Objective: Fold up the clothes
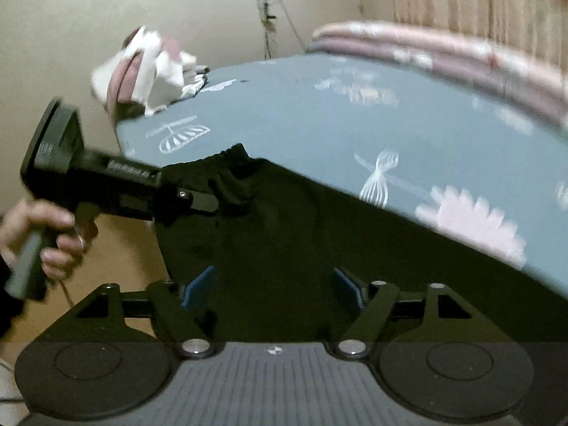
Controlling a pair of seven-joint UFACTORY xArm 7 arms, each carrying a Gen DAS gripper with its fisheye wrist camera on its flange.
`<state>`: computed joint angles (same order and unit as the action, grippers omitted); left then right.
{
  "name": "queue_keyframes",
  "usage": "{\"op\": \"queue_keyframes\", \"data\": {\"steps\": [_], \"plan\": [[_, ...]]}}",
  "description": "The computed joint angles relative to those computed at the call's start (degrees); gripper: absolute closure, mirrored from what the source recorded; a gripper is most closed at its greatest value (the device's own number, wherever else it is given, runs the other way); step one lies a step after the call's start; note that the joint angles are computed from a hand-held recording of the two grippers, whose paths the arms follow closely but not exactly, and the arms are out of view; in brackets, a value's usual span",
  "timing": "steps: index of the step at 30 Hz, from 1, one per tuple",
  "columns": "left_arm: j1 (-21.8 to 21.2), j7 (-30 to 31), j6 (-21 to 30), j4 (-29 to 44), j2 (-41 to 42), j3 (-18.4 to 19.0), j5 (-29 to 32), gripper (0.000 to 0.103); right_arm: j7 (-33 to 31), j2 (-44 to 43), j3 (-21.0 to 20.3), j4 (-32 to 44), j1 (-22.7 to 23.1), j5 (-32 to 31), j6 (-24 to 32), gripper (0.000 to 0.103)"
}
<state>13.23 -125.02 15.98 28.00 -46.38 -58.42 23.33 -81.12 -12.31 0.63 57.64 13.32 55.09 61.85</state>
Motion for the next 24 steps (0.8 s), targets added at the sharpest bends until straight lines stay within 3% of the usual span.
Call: {"op": "queue_keyframes", "data": {"steps": [6,9,16,24], "plan": [[-2.9,6.7,10.6,5.8,5.2,0.8,2.9,0.077,16.5,10.3,-0.9,9.1,-4.2,-0.4,11.9,0.020],[-3.8,6.3,12.3,6.8,6.4,1.0,4.8,0.077,23.4,13.8,0.2,12.3,-6.5,0.9,16.8,0.018],[-4.9,3.4,14.5,8.5,9.2,1.9,9.0,0.077,31.1,11.8,3.0,10.3,-6.2,-1.9,9.6,0.017],[-6.8,0.4,17.1,10.1,12.6,3.2,14.7,0.077,34.7,10.3,3.3,9.0,-5.2,-4.7,7.4,0.012]]}}
